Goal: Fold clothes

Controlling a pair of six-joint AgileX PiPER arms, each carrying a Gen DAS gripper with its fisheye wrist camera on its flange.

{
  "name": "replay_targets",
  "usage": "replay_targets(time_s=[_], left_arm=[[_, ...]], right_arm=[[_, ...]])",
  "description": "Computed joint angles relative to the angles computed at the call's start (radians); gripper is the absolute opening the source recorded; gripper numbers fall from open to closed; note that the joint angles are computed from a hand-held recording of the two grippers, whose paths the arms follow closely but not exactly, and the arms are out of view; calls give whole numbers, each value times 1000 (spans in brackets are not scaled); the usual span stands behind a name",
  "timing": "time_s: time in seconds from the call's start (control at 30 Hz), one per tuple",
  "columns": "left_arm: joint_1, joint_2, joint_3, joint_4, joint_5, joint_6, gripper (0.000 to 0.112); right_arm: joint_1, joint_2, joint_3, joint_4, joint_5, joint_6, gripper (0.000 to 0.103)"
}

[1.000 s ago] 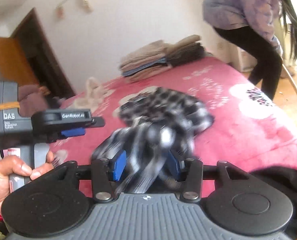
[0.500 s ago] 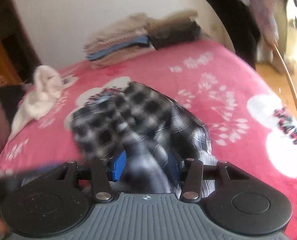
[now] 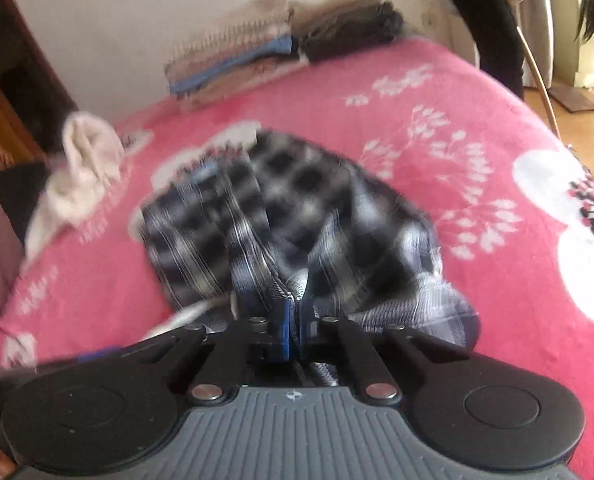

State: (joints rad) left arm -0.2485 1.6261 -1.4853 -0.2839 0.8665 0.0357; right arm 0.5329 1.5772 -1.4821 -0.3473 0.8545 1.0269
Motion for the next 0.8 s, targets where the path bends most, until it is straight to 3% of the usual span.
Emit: replay_targets(time_s=[0.23, 0.33, 0.47, 0.5, 0.53, 0.57, 0.63, 0.73, 0.8], left_arm=[[29, -189, 87, -99, 41, 131, 67], [13, -255, 136, -99, 30, 167, 77], [-23, -295, 164, -30, 30, 112, 77], [-21, -303, 171, -29, 33, 102, 78], [-16, -309, 177, -31, 39, 93, 78], [-8, -311, 180, -37, 48, 87, 78], [11, -305, 185, -56, 67, 89, 78], [46, -286, 194, -98, 76, 93, 78], [85, -272, 204, -154, 70, 113, 78]], right_arm=[[-68, -97, -38, -3, -41, 23, 3], [-129, -78, -119, 28, -32, -41, 3], [-129, -42, -239, -96, 166, 49, 7], [-122, -55, -239, -112, 214, 80, 9], [-118, -85, -209, -121, 225, 111, 17], [-99, -147, -141, -114, 196, 141, 31], [-49, -256, -10, -59, 128, 144, 47], [12, -297, 80, 109, 107, 21, 49], [71, -268, 95, 137, 126, -14, 49]])
